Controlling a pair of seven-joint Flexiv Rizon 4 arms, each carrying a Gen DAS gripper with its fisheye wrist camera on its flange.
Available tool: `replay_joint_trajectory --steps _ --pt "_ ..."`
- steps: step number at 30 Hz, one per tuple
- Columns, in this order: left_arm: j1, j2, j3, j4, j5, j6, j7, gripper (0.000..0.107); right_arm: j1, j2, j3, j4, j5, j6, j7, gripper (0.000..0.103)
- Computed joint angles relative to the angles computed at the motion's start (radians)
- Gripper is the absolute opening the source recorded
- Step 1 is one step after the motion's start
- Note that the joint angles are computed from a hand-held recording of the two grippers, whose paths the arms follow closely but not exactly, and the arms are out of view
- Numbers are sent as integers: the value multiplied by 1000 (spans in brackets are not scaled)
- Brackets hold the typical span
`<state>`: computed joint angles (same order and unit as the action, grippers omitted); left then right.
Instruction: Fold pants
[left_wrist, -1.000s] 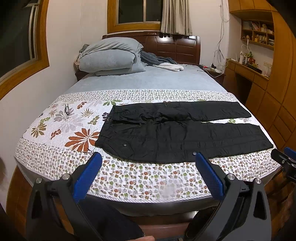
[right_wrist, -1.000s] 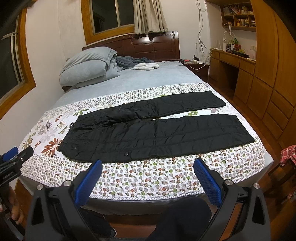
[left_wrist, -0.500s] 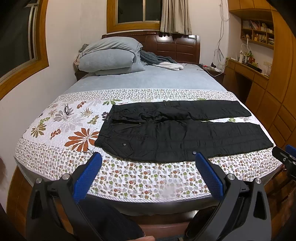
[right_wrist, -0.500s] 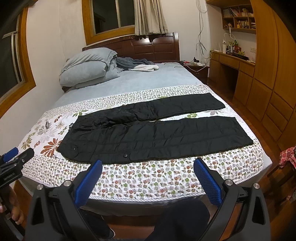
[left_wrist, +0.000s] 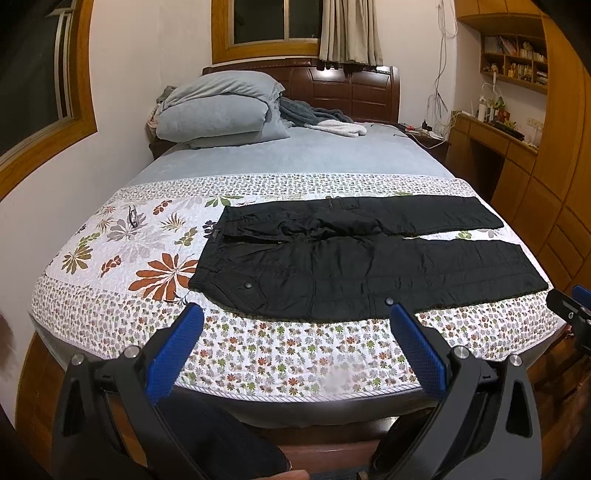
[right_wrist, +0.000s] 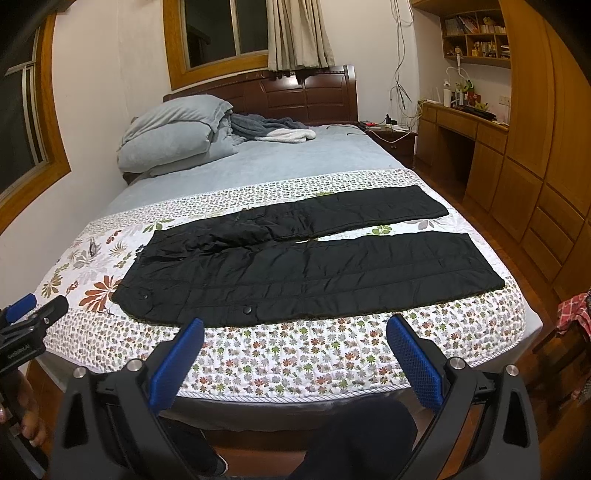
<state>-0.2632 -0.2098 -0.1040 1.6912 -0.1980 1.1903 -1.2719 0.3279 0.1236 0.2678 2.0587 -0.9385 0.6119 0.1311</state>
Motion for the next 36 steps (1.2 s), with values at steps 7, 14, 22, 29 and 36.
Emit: replay_joint_trajectory --steps 7,14,22,29,36 --pt "-6 -13 5 -23 27 -17 -18 100 -4 -1 -2 1 0 8 1 100" --pt "-14 -27 11 -49 60 -35 -45 100 -14 -2 -11 8 2 29 -5 100" --pt "-15 -44 12 -69 74 -47 -58 100 -25 -4 -15 17 3 47 -10 100" --pt "132 -124 -133 -93 -354 -204 234 100 -103 28 -73 115 -30 254 20 100" --pt "209 -400 -102 -353 -562 -398 136 100 -375 8 -200 313 -136 803 201 100"
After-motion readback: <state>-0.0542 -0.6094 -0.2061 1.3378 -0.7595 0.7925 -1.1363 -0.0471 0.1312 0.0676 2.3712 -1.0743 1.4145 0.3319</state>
